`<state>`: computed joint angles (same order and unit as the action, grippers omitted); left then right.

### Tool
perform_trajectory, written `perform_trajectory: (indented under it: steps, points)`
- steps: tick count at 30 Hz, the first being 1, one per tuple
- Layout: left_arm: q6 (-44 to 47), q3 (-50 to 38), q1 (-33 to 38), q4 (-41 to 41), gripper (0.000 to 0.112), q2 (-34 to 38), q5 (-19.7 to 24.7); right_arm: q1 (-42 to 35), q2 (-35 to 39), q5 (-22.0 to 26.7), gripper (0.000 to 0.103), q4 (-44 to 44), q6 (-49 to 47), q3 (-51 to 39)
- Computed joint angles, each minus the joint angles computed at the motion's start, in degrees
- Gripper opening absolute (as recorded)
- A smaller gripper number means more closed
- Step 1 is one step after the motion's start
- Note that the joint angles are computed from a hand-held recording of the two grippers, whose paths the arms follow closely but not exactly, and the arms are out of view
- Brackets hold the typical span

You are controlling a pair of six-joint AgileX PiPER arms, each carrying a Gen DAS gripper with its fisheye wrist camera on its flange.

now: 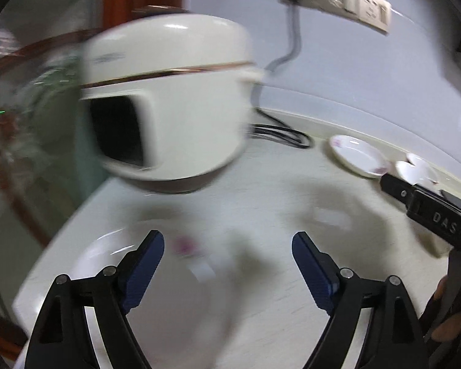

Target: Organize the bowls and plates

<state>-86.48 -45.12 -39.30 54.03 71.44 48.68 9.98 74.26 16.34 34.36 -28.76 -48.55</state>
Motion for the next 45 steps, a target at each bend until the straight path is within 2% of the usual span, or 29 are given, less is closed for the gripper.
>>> perform_trajectory:
  steps: [2, 5, 6, 9, 11, 15, 17, 20, 21, 24, 27, 28, 29, 30, 34, 37, 41, 45]
  points:
    - [2.4, -6.0, 2.3, -0.8, 0.086, 7.3, -3.3, -2.8, -1.2, -1.6, 0.084, -3.2, 3.0, -0.1]
    - [10.1, -15.3, 7.6, -9.2, 0.086, 16.5, -10.5, -8.5, -2.2, -3.5, 0.086, 1.5, -1.0, -0.4]
    - [11.2, -18.3, 9.6, -12.2, 0.086, 19.7, -13.9, -9.7, -2.3, -3.7, 0.086, 2.0, -1.0, -0.6]
    - [13.0, -25.2, 12.4, -17.3, 0.086, 27.1, -20.4, -13.8, -1.7, -3.5, 0.086, 7.7, -5.1, -1.1]
    - [15.7, -29.3, 13.8, -21.1, 0.086, 31.4, -23.3, -14.7, -0.8, -3.8, 0.086, 5.9, -2.9, -1.8]
    - [19.5, -39.9, 15.3, -27.1, 0.086, 40.1, -24.2, -15.4, -0.3, -3.3, 0.086, 7.7, -3.8, -1.9]
    - [18.9, -43.1, 15.7, -27.5, 0.086, 42.8, -24.3, -14.9, -0.7, -4.1, 0.086, 6.3, -2.5, -1.3]
    - [21.9, -49.2, 17.1, -32.3, 0.085, 47.0, -23.4, -14.1, -0.9, -4.5, 0.086, 3.0, 0.5, -1.0]
    - [22.5, -50.7, 17.3, -33.3, 0.082, 48.1, -23.2, -14.0, -0.8, -4.7, 0.086, 2.9, 0.8, -0.9]
    - [28.8, -56.1, 17.8, -39.1, 0.061, 51.7, -21.3, -13.5, -0.7, -4.9, 0.086, 0.5, 3.9, -0.6]
    - [31.3, -61.5, 17.3, -39.2, 0.05, 55.2, -18.8, -13.4, -0.3, -4.7, 0.086, 1.6, 3.2, -0.6]
    - [33.2, -62.1, 17.2, -40.1, 0.037, 55.7, -18.8, -12.9, -0.2, -5.0, 0.086, -0.9, 5.5, -0.6]
    - [35.6, -62.8, 17.2, -42.0, 0.03, 56.2, -18.7, -12.3, -0.1, -5.3, 0.086, -4.2, 8.5, -0.6]
    - [36.7, -63.3, 17.2, -42.4, 0.016, 56.6, -18.1, -11.9, -0.1, -5.6, 0.086, -5.9, 10.0, -0.5]
    - [34.9, -62.2, 16.8, -39.6, 0.013, 56.0, -17.9, -10.9, 0.4, -6.1, 0.086, -11.5, 14.9, -0.6]
    - [32.0, -55.7, 16.8, -37.1, 0.013, 52.1, -20.1, -10.0, 0.7, -6.3, 0.086, -14.5, 17.2, -0.5]
    - [27.5, -51.1, 16.4, -32.5, 0.013, 49.0, -19.9, -8.9, 0.8, -6.8, 0.086, -16.9, 18.4, -0.3]
    - [25.5, -45.0, 16.6, -31.3, 0.013, 45.0, -21.0, -8.4, 0.8, -6.6, 0.086, -14.5, 15.5, -0.3]
